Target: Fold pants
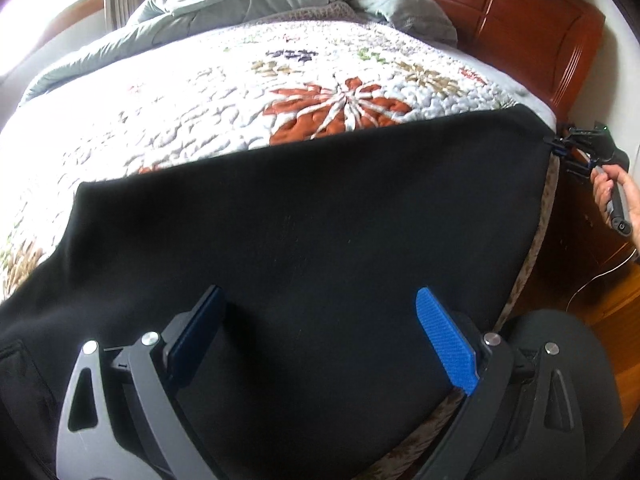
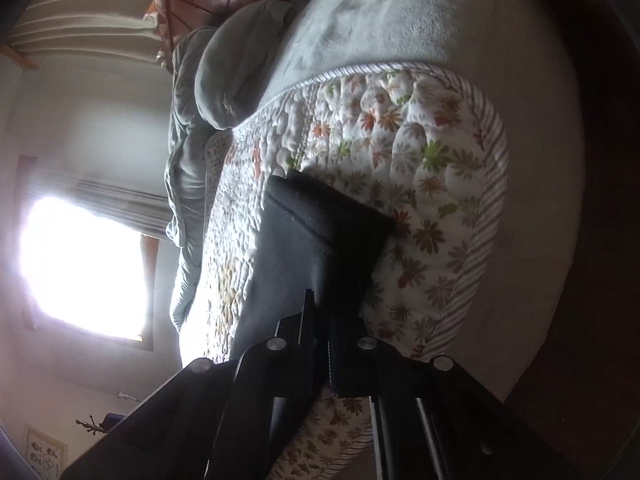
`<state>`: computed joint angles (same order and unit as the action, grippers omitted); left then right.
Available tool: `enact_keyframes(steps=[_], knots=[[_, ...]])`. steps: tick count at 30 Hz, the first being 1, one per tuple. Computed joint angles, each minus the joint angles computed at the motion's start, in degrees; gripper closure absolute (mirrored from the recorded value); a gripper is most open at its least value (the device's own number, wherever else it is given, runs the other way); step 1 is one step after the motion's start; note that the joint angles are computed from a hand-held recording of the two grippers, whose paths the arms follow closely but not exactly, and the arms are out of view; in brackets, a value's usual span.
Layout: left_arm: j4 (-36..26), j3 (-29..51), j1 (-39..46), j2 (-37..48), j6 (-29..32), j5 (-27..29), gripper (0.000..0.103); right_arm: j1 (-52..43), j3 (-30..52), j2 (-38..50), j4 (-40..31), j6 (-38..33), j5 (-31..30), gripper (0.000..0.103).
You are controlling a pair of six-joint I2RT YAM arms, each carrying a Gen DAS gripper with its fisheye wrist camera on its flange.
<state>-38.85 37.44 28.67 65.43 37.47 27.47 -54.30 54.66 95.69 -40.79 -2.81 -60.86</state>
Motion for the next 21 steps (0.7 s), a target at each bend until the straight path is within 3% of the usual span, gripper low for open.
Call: enact_keyframes(steps=[4,8,13,16,21], knots=[[-0.26,0.43,1.0,0.56,0.33,0.45,0.007,0.31,1.65,1.74,-1.17,-1.19,0.29,0.097],[-3.31,2.39,4.35,-0.49,2.37,2.82,0.007,-0.93,3.1,0.95,-1.79,-0.17,1.12,0.089],[-8.8,7.78,16.39,1.58,9.92,6.87,0.007,-2.33,4.29,-8.86,-2.21,-3.79,6.02,0.088],[-10.21,12.41,23.75,6.27,12.49,8.18,0.007,2.32,6.0,-11.5,-2.54,-4.56,5.91,0.088],[-7.76,18.46,32.27,14.14,12.75,6.49,0.007,13.97,8.44,-4.9,4.65,3.72,10.24,0.088]])
